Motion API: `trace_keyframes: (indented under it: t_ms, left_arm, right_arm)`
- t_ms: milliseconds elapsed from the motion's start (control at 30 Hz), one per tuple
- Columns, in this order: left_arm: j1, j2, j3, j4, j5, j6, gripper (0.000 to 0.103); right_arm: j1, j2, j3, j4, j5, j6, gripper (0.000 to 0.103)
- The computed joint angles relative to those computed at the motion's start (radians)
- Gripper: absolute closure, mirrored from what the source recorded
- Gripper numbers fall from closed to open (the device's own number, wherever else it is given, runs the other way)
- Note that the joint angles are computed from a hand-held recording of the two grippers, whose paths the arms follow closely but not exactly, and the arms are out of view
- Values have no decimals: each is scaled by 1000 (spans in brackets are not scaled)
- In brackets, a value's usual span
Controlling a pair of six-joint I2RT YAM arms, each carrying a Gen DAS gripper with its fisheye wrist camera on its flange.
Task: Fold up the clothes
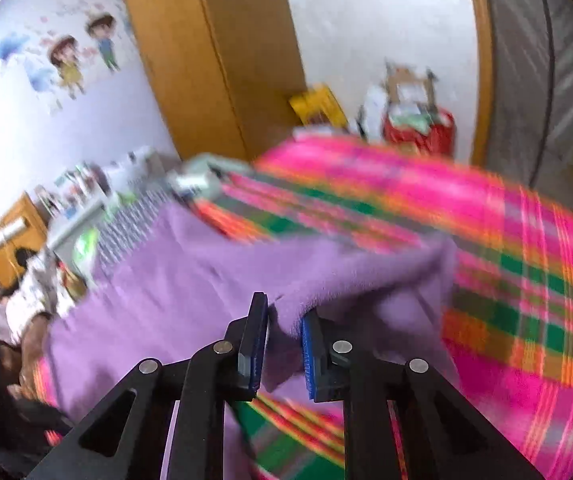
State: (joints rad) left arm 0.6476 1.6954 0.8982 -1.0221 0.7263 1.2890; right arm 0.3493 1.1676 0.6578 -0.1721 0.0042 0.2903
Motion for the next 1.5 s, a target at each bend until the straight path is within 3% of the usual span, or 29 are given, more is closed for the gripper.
trace_keyframes:
  t_ms: [167,267,333,500,567,633,700,833,933,1133,1167,1233,1267,1400,1500]
  left_arm:
    - [-4,-8,-4,-6,15,-1,92]
    - [11,3,8,-21,16,9,92]
    - [24,17,18,-27,13,19,92]
    - [37,55,57,-59,12,42,92]
    - [43,63,65,-70,12,58,92]
    - [46,75,73,-79,13,69,92]
    - [50,86,80,-88,15,79,92]
    - [46,91,83,-97,18,83,92]
    - [56,100,100,-120,15,98,92]
    - [68,107,105,-132,9,118,92]
    - [67,108,106,-133,8,116,92]
    - [64,108,108,-133,7,114,92]
    - [64,108,109,-133,6,114,92]
    - [66,111,112,-134,5,113,92]
    - [69,114,114,-136,4,115,92]
  right_arm:
    - [150,320,172,53,2,0,84]
    - [219,420,206,53,-74,-8,83]
    - [253,391,170,62,-78,-24,72]
    - [208,70,-41,99,-54,36,67]
    - [160,-94,-113,60,-20,58,63]
    - [88,-246,-176,0,6,82,49]
    - [17,-327,-208,-49,14,100,49]
    - [-152,-300,-245,-90,-54,105,49]
    - [-201,-167,-265,-23,-144,99,49]
    - [-217,-10,-272,121,-196,127,47]
    - [-221,5,-271,141,-204,133,50]
    - [-244,30,-265,165,-232,147,84]
    - [-253,31,-261,166,-236,150,89]
    - [-285,-18,-265,161,-234,141,93]
    - [-291,-83,-264,110,-172,128,86]
